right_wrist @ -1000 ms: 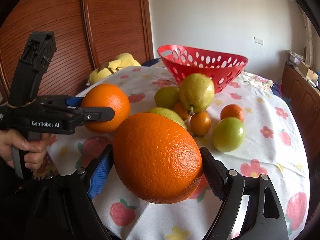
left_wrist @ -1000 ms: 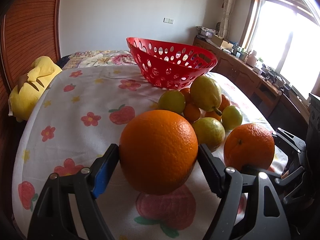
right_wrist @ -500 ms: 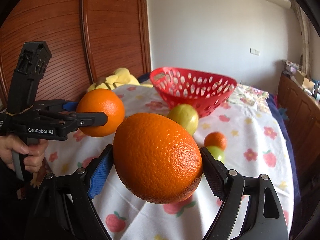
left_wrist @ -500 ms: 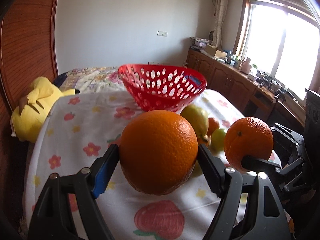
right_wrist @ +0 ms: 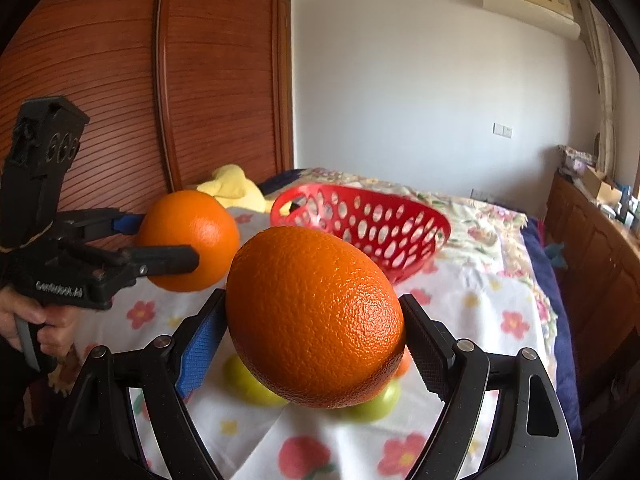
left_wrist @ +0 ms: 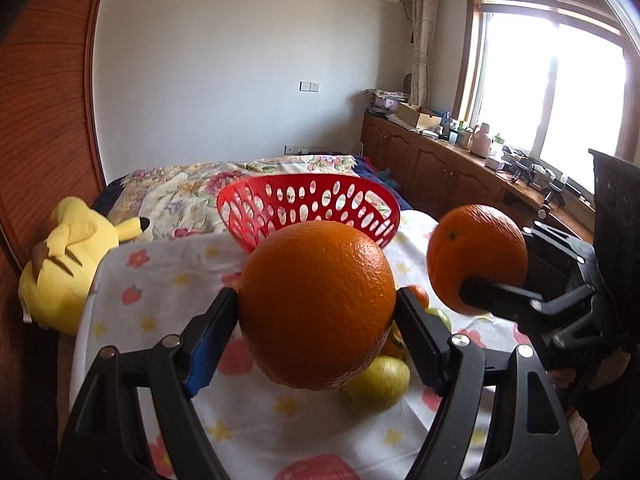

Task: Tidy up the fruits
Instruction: 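Carry both oranges over the red basket and release them inside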

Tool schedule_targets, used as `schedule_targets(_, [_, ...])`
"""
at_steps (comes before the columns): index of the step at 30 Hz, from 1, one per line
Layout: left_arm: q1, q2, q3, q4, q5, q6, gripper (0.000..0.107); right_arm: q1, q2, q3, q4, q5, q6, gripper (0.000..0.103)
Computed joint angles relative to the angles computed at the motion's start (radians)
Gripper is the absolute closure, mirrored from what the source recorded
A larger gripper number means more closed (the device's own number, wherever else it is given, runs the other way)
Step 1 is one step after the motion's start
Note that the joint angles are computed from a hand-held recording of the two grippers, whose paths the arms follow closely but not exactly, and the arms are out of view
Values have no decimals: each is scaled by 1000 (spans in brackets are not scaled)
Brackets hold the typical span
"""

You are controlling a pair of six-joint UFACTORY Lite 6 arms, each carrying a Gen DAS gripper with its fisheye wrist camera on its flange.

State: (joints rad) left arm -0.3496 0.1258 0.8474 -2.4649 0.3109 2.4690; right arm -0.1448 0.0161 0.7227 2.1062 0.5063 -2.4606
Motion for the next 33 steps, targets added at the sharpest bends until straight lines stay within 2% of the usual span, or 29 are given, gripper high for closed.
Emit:
schedule_targets(7, [14,159,223,194,-44,-191,29,-4,205,272,-113,-31,128,17])
schedule_targets(12, [26,291,414,443,-66,-439,29,0,377,496,-250,-63,265,17])
schedule_targets(19, [39,439,628,775,-77,-762,29,26,660,869,-621,-115,632,17])
schedule_targets(23, [48,527,746,991,-75,-969,29,45,819,1086,-902,-124,908,17])
schedule_targets(33, [64,678,946,1266,-44,-1244,29,77,1068,1441,-1354,-50,1332,17])
